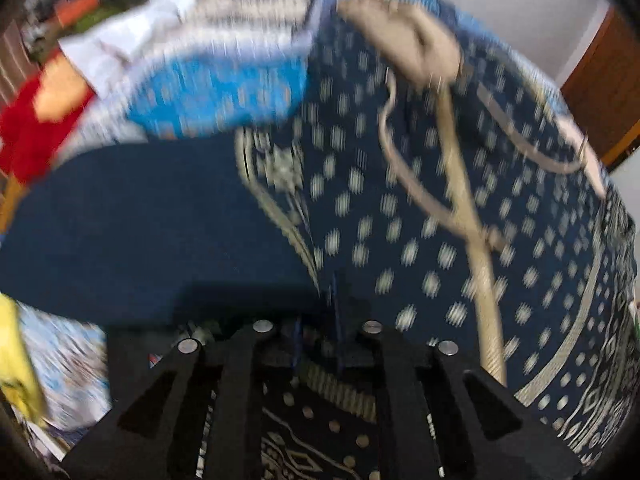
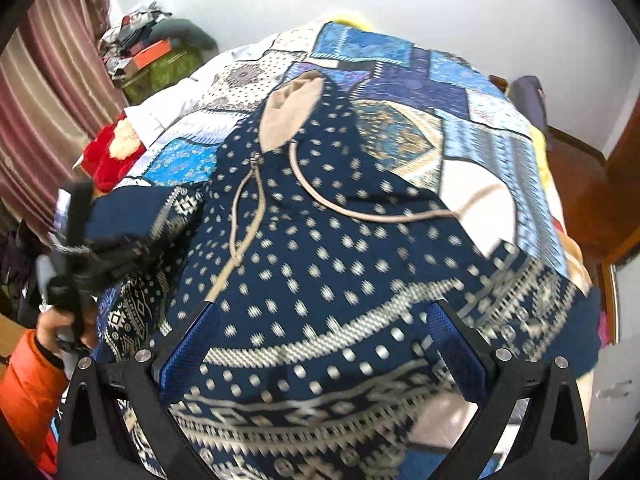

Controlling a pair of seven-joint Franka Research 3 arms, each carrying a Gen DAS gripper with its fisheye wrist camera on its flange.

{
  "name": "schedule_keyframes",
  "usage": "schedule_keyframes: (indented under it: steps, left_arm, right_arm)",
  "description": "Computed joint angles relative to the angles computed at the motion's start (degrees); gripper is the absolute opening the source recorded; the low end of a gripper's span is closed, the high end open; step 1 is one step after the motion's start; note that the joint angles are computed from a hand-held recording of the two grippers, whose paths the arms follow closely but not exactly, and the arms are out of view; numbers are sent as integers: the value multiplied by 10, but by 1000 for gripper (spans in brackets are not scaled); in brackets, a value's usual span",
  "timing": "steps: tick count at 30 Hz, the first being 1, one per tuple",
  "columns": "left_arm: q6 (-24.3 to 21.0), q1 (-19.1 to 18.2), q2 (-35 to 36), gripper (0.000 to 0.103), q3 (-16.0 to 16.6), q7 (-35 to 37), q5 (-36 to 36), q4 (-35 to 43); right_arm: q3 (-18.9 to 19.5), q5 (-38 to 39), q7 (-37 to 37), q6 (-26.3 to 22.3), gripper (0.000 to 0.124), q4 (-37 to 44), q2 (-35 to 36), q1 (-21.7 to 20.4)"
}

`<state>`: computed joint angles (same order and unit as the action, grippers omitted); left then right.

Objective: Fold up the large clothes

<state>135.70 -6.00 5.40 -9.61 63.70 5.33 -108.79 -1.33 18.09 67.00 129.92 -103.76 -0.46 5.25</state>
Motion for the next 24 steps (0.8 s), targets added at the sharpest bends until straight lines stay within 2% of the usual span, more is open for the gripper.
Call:
schedule_keyframes:
  steps: [1, 3, 4, 6, 8, 9, 10, 12, 15, 18, 21, 24]
  left_arm:
    - [-7, 1, -2, 24, -1, 4, -9, -5]
    - [-11, 4, -22, 41, 0, 9, -28, -29]
    - [-1, 5, -37, 44, 1, 11, -32, -46]
    - [33, 9, -89, 58, 8, -1, -34, -96]
    - [73, 15, -142, 66, 19, -12, -40, -147]
    - [85, 21, -163, 72, 24, -25, -34, -165]
    - [93, 27, -178, 74, 29, -37, -27, -177]
    - [104, 45, -206, 74, 39, -69, -7, -198]
    - [104, 62, -227, 74, 64, -91, -22, -220]
    - [126, 61, -225, 74, 100, -70, -87, -239]
    - [150, 70, -201, 69, 102, -67, -110, -234]
    - [157, 89, -173, 61, 89, -87, -85, -209]
  right_arm:
    - [-2, 0, -2, 3, 103, -12, -10, -2]
    - [-4, -5, -1, 12, 103, -34, -27, -5]
    - [-5, -9, -1, 16, 103, -44, -34, -6]
    - [-6, -15, -4, 26, 103, -59, -42, -8]
    - [-5, -21, -6, 33, 103, -70, -49, -8]
    - [-4, -23, -7, 37, 103, -74, -51, -7]
    - [-3, -22, -8, 38, 103, -76, -51, -6]
    - [-1, -18, -8, 39, 103, -79, -51, -3]
    - [2, -6, -8, 36, 103, -76, -46, 3]
    - [7, -4, -5, 39, 103, -74, -41, 11]
    - [11, -4, -3, 41, 103, -70, -35, 18]
    - [15, -11, 1, 43, 103, -65, -29, 24]
